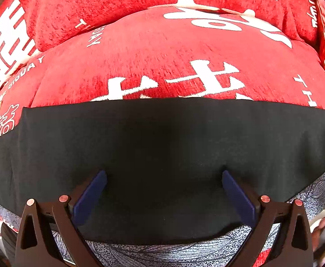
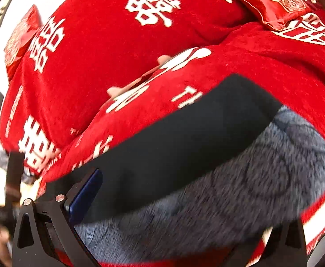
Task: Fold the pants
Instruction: 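Grasp the trouser end with the right gripper and lift it toward the left gripper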
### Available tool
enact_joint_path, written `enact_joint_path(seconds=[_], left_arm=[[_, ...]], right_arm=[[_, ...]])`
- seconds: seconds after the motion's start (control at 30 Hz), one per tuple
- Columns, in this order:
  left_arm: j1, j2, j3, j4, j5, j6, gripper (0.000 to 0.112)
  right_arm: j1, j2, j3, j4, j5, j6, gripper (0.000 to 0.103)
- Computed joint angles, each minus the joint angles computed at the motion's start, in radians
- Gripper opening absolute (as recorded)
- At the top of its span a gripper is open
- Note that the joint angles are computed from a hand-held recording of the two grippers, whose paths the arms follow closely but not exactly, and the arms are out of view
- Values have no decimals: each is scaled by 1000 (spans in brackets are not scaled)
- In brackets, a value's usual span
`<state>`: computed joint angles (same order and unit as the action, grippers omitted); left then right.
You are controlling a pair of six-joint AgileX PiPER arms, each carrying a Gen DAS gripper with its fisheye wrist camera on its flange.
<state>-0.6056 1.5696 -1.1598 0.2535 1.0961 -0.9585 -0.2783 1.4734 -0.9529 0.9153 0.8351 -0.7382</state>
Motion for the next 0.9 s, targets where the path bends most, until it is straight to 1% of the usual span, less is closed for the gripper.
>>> enact_joint_path(seconds=[0.03,0.07,0.1,0.13,0.17,0.2,0.23,0.27,0.33,0.43,0.53,0.6,0.73,0.8,0.9], left_arm=[[0,0,0,0,0,0,103],[-1,1,0,1,0,-2,103],[-2,1,0,4,1,-4,103],[-3,2,0,6,1,-6,103],[-3,2,0,7,1,-6,103],[-3,1,0,6,1,-3,103],[-2,0,-1,4,2,0,103],[-2,-1,-1,1,4,3,103],[-8,1,-9,-9,18,1,103],[-46,-12,-3,-30,47,1,103],[-111,-54,41,-39,51,-27,103],[-126,-66,56,-44,49,-21,103],[-82,-63,65,-78,13,48,103],[-74,-65,62,-85,13,75,103],[2,-101,67,-172,13,191,103]], right_arm=[[23,-4,-18,-75,-23,59,75],[41,-10,-33,-155,-31,125,45],[47,-14,-34,-211,-41,153,32],[33,-18,-42,-226,-10,159,25],[16,-25,-38,-211,8,143,22],[15,-42,-41,-234,20,157,21],[29,-59,-43,-268,15,180,21],[54,-80,-45,-310,1,209,21],[142,-128,-59,-447,-47,310,20],[211,-132,-100,-566,-53,407,20],[226,-104,-140,-606,-28,449,20],[238,-98,-146,-632,-23,476,20],[334,-146,-148,-770,-36,596,20],[393,-173,-154,-845,-39,655,20],[514,-208,-177,-1000,-26,779,20]])
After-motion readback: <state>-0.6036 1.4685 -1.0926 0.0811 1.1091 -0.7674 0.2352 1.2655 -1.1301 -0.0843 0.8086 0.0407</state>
